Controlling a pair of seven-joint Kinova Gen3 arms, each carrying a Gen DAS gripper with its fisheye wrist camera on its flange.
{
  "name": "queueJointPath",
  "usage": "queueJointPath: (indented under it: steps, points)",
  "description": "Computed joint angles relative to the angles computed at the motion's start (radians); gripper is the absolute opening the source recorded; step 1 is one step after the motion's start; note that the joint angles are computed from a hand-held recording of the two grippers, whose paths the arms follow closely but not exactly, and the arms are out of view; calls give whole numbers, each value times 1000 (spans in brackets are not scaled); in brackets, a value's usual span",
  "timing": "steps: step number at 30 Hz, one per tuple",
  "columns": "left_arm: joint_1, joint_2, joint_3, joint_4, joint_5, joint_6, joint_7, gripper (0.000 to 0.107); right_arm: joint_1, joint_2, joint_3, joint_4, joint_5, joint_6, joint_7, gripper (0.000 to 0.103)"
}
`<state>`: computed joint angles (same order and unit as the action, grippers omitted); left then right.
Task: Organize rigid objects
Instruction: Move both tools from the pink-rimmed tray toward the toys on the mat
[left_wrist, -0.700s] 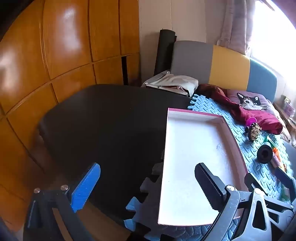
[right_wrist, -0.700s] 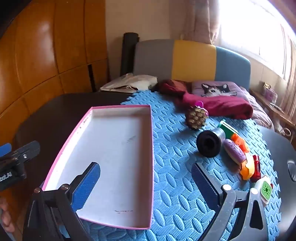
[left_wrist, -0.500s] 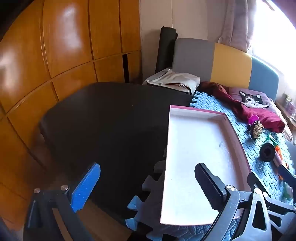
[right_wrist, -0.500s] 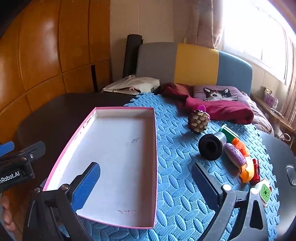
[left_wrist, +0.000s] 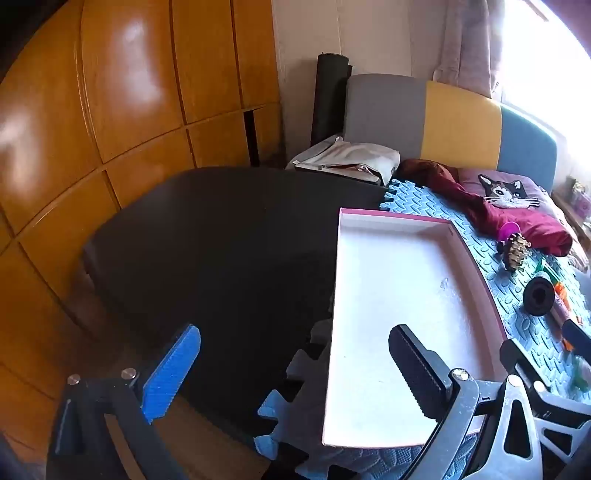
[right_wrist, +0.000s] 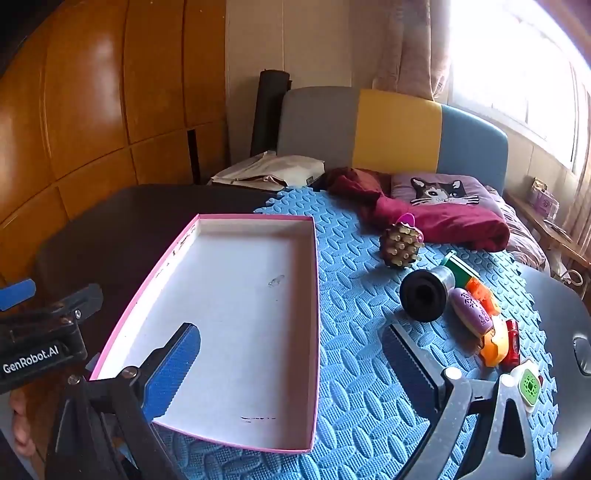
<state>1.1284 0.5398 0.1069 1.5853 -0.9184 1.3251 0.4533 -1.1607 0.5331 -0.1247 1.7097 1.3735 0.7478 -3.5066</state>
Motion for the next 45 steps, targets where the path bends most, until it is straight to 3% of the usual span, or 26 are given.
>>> queueJointPath:
  steps: [26,36,40,45]
  points:
    - [14,29,-6,-55,5,2,-87,103,43,-45,-18,56,29,36,-24,101]
    - [-17,-23,6,18,-38,-224,-110,103,115,-94,-23,117,6,35,-2,101]
    - [-10,4,4,-26,-43,-239,-204,103,172,-130,-24,154,-13,27,20,101]
    - [-8,0,-15,-27,-47,-323,-249,103,279,-173,-7,209,-28,-19,28,101]
